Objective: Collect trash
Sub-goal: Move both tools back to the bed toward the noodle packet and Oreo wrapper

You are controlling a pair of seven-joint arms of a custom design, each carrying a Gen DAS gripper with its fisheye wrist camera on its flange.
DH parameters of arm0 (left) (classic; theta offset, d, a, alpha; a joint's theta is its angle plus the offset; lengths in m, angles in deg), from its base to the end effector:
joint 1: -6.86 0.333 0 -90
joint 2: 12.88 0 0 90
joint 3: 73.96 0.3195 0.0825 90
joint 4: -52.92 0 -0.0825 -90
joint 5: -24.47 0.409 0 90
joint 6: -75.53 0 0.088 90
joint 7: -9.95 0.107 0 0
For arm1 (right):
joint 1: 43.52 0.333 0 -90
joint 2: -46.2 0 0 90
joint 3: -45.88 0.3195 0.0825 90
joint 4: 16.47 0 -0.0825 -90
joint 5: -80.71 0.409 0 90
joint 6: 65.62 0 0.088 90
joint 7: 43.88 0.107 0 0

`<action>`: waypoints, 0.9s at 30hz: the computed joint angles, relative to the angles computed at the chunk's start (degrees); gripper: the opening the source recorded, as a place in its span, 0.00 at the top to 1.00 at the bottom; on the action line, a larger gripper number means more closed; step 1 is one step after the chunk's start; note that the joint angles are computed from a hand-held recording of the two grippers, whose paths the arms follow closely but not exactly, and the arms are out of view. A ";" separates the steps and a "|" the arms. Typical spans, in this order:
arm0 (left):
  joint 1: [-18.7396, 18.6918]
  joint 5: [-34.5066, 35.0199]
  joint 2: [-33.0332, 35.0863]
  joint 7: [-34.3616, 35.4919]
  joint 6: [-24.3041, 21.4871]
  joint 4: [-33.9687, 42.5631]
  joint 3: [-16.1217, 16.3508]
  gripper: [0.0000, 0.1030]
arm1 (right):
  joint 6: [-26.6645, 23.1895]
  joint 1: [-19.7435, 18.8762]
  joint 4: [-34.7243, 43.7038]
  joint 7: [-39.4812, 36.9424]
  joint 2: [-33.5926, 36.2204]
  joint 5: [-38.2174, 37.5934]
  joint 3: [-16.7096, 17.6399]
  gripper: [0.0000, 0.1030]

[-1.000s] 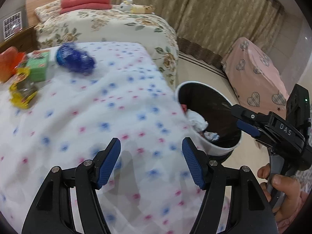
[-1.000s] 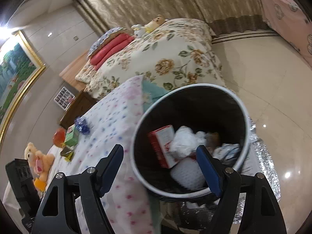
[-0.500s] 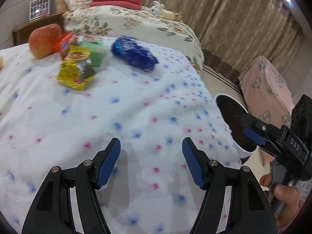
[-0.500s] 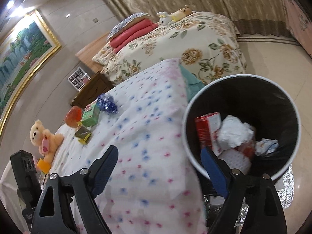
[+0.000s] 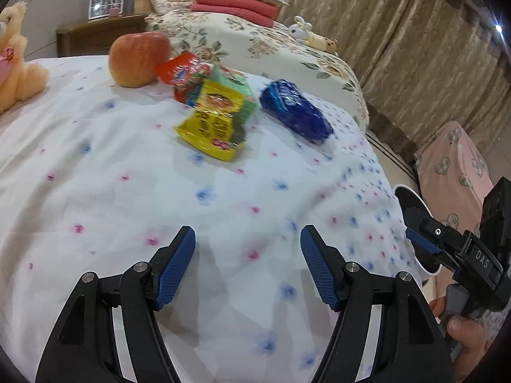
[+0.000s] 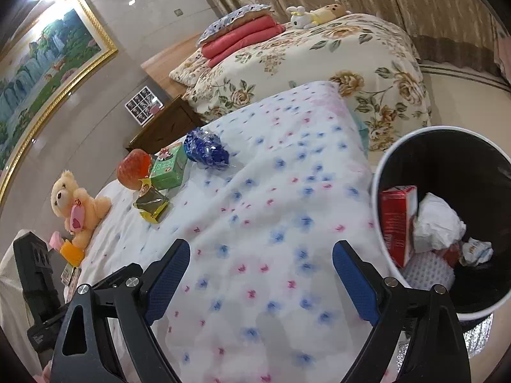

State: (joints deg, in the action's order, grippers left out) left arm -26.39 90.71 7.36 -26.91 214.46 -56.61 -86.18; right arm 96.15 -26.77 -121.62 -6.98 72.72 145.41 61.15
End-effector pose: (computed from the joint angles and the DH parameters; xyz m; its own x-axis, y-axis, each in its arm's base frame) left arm 0.4712 -0.4630 0.3208 0.4420 -0.8449 0.3012 -0.5829 -0.5258 -0.6195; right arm 0.6144 0.3123 0.3065 0.4955 -0.7504 -0.4374 -0.7913 -0.1824 -0.5836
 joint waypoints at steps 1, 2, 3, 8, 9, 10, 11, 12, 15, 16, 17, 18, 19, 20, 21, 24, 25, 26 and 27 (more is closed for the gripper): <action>0.06 -0.01 -0.27 -0.22 -0.14 -0.31 0.09 0.32 | -0.16 0.34 0.42 0.56 0.32 -0.65 -0.21 0.10; 0.16 -0.05 -0.49 -0.34 -0.28 -0.56 0.13 0.32 | -0.31 0.59 0.87 0.95 0.66 -1.19 -0.29 0.10; 0.33 -0.02 -0.67 -0.51 -0.31 -0.82 0.20 0.32 | -0.36 0.79 1.25 1.25 0.95 -1.67 -0.31 0.10; 1.15 -0.29 -1.35 -0.74 -0.33 -1.81 0.11 0.32 | -0.50 1.98 3.48 3.82 2.73 -5.08 -0.67 0.10; 1.33 -0.41 -1.41 -0.72 -0.31 -1.96 0.10 0.32 | -0.60 2.17 4.02 4.45 3.18 -5.85 -0.73 0.10; 1.55 -0.57 -1.36 -0.56 -0.20 -1.96 0.09 0.31 | -0.69 2.38 4.61 5.16 3.64 -6.66 -0.81 0.10; 1.73 -0.72 -1.28 -0.36 -0.12 -1.89 0.08 0.31 | -0.72 2.41 5.06 5.57 4.02 -7.16 -0.71 0.10; 1.89 -0.87 -1.26 -0.25 0.01 -1.92 0.10 0.31 | -0.86 2.42 5.79 5.89 4.58 -7.61 -0.55 0.10; 2.34 -1.28 -1.08 0.35 0.31 -1.70 0.24 0.31 | -1.32 2.57 7.71 6.88 6.01 -9.13 -0.32 0.10; 2.45 -1.49 -0.93 0.78 0.10 -1.43 0.30 0.31 | -1.50 2.53 8.26 7.05 6.43 -9.53 -0.18 0.10; 2.52 -1.63 -0.82 1.16 -0.08 -1.21 0.35 0.31 | -1.81 2.63 9.07 7.40 7.02 -10.11 -0.15 0.10; 2.65 -1.77 -0.66 1.62 -0.14 -0.93 0.44 0.31 | -2.02 2.74 9.71 7.77 7.50 -10.66 -0.13 0.10; 2.78 -1.87 -0.56 1.95 -0.10 -0.75 0.54 0.31 | -2.33 2.95 10.58 8.28 8.12 -11.38 -0.21 0.10; 2.96 -1.90 -0.43 2.31 -0.01 -0.50 0.69 0.31 | -2.51 3.05 11.27 8.58 8.64 -11.90 -0.16 0.10; 3.09 -1.98 -0.33 2.66 0.00 -0.24 0.81 0.31 | -2.78 3.16 12.15 8.89 9.25 -12.47 -0.13 0.10; 3.42 -1.83 -0.04 3.58 -0.22 0.53 1.27 0.31 | -3.46 3.65 15.07 9.89 11.21 -14.40 -0.26 0.10; 3.53 -1.83 0.07 3.89 -0.44 0.79 1.42 0.31 | -3.68 3.98 16.15 10.57 11.92 -15.30 -0.53 0.10; 3.67 -1.86 0.14 4.09 -0.60 0.95 1.56 0.31 | -3.99 4.34 17.22 11.42 12.62 -16.22 -0.82 0.10; 3.83 -1.82 0.18 4.12 -0.56 1.03 1.70 0.31 | -4.29 4.60 18.43 12.20 13.42 -17.05 -1.01 0.10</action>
